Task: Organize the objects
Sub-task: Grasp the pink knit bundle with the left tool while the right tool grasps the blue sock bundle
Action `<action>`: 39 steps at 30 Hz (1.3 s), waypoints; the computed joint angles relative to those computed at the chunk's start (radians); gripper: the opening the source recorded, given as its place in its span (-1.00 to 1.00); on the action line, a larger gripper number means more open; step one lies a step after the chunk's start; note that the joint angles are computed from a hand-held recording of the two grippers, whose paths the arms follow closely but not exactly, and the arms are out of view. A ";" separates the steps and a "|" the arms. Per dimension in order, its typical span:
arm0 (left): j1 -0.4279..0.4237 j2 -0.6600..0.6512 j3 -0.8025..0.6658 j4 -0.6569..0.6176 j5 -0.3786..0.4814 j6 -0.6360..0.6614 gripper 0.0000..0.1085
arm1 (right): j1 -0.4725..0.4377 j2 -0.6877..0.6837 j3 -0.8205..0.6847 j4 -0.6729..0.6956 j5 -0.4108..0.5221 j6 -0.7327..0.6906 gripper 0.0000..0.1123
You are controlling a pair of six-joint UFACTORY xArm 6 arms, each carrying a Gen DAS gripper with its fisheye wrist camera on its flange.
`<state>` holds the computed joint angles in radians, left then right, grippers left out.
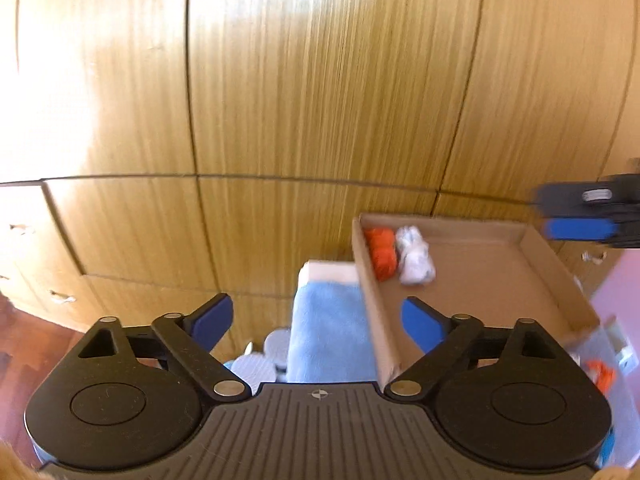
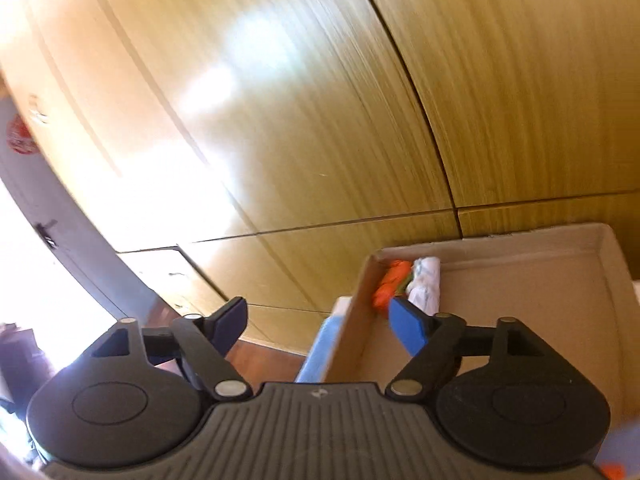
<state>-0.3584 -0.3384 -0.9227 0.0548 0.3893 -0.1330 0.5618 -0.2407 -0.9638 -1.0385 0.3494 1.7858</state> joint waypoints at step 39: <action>-0.286 -0.232 0.346 0.292 0.096 -0.137 0.83 | 0.542 -0.275 0.389 0.046 0.741 0.271 0.19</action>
<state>-0.6444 -0.5700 -0.5762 0.3465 0.4852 -0.2695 1.1041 -0.5153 -0.5745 -0.9920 1.0908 2.0563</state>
